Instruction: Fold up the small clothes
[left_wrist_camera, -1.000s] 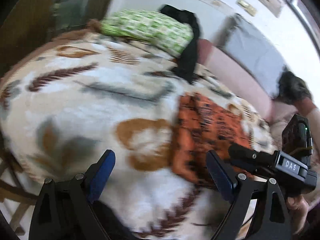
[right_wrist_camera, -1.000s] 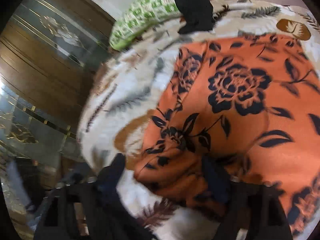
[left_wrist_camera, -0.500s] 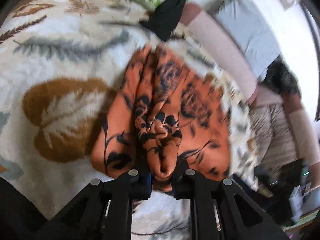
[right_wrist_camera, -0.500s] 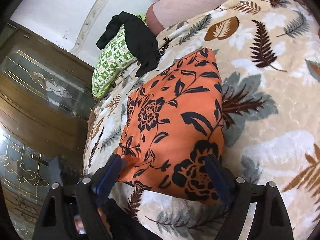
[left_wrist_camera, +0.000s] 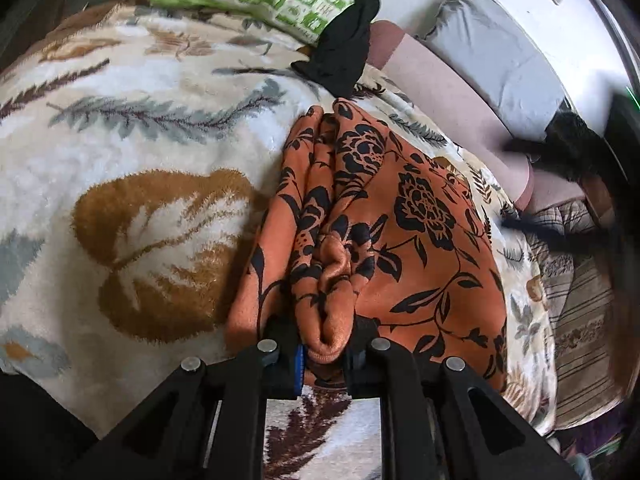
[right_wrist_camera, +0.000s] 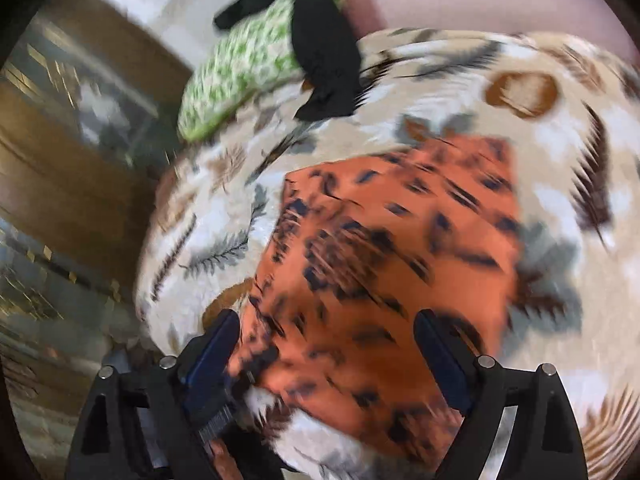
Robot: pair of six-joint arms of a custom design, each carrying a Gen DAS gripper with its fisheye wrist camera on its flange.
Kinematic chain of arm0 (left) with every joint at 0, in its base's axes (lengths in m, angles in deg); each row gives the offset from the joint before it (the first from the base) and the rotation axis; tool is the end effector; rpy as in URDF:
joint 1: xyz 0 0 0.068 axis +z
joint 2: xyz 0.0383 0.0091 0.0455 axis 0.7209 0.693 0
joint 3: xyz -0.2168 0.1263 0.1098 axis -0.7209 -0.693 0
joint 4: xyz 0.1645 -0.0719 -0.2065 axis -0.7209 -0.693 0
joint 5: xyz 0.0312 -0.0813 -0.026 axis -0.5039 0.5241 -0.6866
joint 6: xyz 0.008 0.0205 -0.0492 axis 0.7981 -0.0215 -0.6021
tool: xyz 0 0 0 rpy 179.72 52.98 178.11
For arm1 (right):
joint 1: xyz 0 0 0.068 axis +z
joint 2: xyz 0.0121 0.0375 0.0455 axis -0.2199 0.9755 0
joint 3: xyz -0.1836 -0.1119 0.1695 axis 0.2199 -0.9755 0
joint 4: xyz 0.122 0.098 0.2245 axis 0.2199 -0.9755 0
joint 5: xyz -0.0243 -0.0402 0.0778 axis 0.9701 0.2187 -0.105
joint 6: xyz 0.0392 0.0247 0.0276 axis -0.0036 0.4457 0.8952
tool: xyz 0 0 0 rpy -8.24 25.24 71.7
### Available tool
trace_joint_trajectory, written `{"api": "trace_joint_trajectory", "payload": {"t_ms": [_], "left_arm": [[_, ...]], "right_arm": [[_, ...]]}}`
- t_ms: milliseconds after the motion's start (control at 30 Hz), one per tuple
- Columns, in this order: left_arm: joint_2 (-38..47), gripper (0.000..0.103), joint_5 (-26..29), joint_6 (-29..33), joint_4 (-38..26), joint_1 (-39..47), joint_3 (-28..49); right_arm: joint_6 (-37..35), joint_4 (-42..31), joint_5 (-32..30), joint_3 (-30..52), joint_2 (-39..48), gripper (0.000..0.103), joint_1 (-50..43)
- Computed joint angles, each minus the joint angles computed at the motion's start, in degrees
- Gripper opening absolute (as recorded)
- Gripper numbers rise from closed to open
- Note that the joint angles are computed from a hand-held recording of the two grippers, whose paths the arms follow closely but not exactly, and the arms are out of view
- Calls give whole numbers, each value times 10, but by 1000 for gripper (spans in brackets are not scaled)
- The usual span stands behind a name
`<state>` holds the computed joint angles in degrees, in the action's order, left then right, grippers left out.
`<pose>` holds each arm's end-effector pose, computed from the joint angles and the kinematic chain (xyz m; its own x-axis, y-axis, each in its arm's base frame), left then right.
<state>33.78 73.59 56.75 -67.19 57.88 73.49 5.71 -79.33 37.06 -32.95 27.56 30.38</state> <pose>0.1688 0.0121 0.1884 -0.8385 0.1744 -0.5162 0.4287 0.7959 -0.4274 0.1826 0.1613 0.2561 -0.7894 0.4805 -0.3820 0.3009 0.8453 0.4415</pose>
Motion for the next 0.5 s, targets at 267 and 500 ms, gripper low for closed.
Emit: {"api": "trace_joint_trajectory", "payload": {"t_ms": [267, 500], "left_arm": [[-109, 15, -20, 9, 37, -26, -50], [-137, 15, -20, 23, 42, -30, -62]], "right_arm": [[-104, -186, -98, 374, 406, 91, -85], [-124, -296, -91, 470, 507, 75, -93]]}}
